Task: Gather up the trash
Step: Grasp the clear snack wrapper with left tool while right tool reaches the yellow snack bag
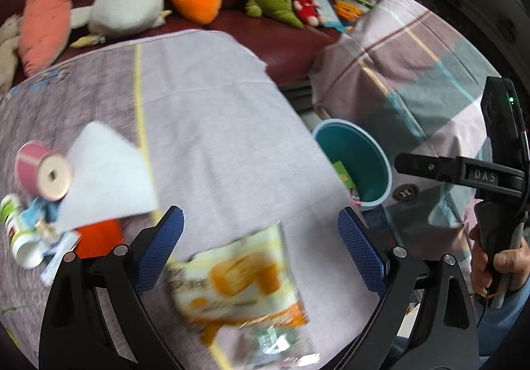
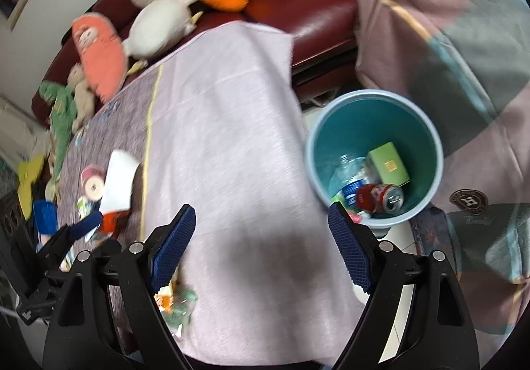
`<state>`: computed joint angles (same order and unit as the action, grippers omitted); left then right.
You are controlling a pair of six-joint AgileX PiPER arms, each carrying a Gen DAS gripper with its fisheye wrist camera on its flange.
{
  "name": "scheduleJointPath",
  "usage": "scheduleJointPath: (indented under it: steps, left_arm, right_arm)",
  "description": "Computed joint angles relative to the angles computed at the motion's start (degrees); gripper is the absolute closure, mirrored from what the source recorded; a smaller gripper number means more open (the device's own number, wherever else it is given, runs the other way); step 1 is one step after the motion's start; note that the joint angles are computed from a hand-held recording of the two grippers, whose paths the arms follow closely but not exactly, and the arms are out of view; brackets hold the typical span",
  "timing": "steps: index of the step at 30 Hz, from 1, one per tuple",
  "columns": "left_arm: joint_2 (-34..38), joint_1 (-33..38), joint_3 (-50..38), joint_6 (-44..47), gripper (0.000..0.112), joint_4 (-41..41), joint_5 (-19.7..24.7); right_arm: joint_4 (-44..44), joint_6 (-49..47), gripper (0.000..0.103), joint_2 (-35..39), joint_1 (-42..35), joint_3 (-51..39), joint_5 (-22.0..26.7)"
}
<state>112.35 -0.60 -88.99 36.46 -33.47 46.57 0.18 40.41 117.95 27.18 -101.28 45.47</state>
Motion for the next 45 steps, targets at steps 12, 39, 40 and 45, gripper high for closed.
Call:
scheduleJointPath:
  steps: [12, 39, 40, 45]
  left_arm:
    - [-8.79, 5.20, 20.23, 10.53, 0.016, -3.65, -3.50]
    - [-10.23, 5.34, 25.47, 18.37, 0.057, -10.11, -4.19]
    - [-10.94, 6.77, 25.61, 19.24, 0.057, -11.04, -3.04]
    - [-13.91, 13.40, 25.23, 21.73, 0.057, -15.02, 1.01]
  right_arm:
    - [-2.72, 3.40, 0.024, -0.56, 6.04, -0.23, 1.37]
    - [5.86, -2.28, 0.024, -1.22, 4.78, 8.61, -5.18]
    - [6.16, -2.88, 0.024, 0.13, 5.20, 6.25, -3.94]
    - [5.50, -3.06, 0.024, 4.45, 6.48, -1.77, 0.23]
